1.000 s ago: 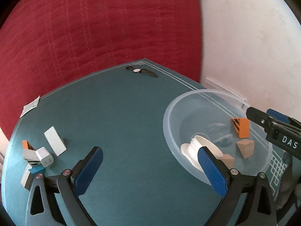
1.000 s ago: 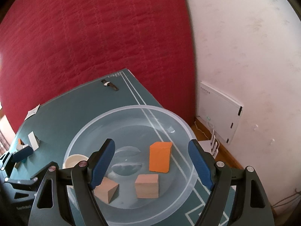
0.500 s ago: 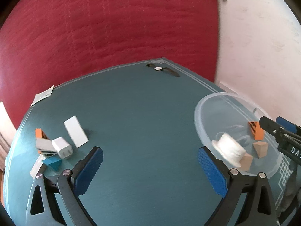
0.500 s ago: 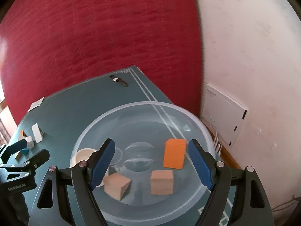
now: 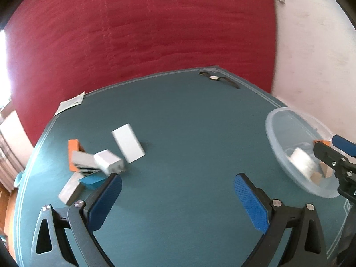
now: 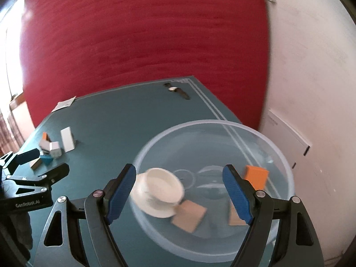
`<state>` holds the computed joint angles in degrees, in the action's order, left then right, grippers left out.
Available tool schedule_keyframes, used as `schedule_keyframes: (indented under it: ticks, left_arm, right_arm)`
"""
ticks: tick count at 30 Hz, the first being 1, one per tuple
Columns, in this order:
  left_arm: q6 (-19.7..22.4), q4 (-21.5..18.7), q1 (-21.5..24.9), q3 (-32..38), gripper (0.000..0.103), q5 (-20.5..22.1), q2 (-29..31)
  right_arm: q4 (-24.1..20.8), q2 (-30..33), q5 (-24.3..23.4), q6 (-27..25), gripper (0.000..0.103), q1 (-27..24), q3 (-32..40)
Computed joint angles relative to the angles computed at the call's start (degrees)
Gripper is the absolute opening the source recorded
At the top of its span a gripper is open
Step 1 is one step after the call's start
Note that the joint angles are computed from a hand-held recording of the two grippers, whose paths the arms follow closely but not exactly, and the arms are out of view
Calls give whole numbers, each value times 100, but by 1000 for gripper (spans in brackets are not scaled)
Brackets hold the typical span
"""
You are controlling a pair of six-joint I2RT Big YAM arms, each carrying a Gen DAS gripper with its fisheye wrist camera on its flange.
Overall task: Organize rigid objects
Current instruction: 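Move both open grippers away from the bowl back toward the pile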
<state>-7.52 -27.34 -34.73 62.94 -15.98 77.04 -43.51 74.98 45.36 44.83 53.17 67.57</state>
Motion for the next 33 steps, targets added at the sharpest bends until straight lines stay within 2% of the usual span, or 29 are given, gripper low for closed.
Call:
schedule_keyframes:
  ticks: [18,28,31,33]
  left_arm:
    - [-97,-41,1130,-549,102,70,-594]
    - [-177,-137,1750,-541,102,164,-375]
    - [-134,-157,1807,-484,102,186,-282]
    - [-71,-161,1822,-448,98,169,-219]
  right_arm:
    - [372,1041,-650,-734,81,374,986]
    - [337,1473,-1022,-877,81,511,1375]
    - [302,1561,-1110,-877,81,535,1437]
    - [293,1590,-1156,-861,81,543,1446]
